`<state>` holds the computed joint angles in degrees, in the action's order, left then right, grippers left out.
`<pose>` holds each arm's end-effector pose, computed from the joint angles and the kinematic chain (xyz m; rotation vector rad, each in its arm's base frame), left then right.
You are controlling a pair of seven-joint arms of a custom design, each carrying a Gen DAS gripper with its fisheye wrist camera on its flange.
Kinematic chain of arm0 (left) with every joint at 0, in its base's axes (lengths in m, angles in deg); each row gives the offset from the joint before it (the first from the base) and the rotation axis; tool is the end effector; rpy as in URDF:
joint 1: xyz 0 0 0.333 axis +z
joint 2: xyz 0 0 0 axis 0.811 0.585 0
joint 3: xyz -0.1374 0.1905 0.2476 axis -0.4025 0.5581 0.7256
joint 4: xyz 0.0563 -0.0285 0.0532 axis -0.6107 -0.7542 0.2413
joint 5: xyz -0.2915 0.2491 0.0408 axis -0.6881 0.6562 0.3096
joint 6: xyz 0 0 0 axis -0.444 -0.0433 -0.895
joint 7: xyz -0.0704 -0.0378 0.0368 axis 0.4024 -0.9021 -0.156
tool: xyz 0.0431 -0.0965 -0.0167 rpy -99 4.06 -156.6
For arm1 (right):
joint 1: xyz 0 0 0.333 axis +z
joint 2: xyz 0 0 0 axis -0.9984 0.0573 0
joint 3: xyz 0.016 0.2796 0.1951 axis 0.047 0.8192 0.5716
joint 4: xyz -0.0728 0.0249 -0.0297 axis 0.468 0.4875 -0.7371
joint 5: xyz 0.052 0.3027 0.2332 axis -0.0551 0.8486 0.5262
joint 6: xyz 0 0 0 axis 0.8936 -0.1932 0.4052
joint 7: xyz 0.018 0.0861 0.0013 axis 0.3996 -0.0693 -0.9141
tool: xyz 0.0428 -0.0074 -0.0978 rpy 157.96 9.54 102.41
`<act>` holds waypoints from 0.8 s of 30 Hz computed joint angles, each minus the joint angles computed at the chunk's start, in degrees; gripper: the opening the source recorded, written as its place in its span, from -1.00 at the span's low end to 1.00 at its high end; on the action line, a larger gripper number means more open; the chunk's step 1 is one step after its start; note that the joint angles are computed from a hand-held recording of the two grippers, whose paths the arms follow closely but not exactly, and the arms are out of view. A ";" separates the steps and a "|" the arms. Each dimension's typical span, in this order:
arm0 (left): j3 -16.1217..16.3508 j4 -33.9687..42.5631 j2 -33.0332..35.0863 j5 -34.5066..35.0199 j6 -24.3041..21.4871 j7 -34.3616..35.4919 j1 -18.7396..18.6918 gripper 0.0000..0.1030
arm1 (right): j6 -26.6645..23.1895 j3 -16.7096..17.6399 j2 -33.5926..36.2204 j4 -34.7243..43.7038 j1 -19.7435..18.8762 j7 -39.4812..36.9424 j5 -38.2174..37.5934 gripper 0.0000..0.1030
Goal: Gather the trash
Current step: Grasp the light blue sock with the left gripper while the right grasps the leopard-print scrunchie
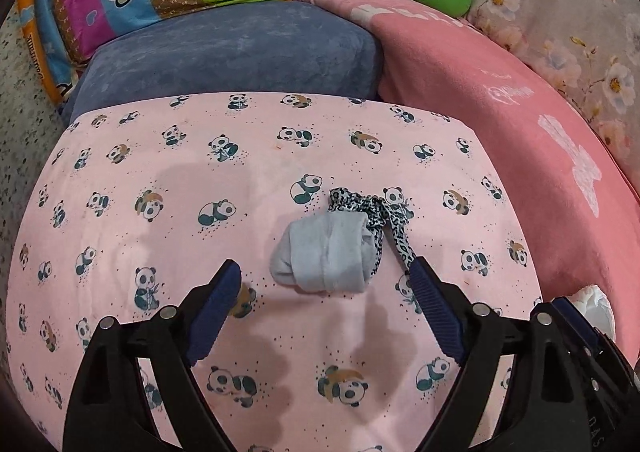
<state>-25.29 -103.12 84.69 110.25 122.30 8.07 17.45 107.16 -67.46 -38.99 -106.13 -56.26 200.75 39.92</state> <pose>0.6045 -0.5147 0.4085 -1.8898 2.0152 -0.7857 0.5517 0.3282 0.4118 -1.5189 1.9547 -0.4889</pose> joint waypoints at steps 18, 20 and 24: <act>-2.25 -9.47 -2.72 -11.51 12.95 7.92 5.56 -0.25 | -0.08 0.71 17.46 18.98 -0.05 -22.78 23.68 -0.29; -0.83 -11.24 -4.00 -10.64 13.70 6.47 5.04 -0.25 | -0.49 0.95 19.24 21.19 0.02 -24.95 26.13 -0.29; 2.82 -11.87 -5.14 -6.40 10.91 2.45 2.79 -0.25 | -1.81 0.94 22.28 25.21 0.70 -28.48 30.22 -0.23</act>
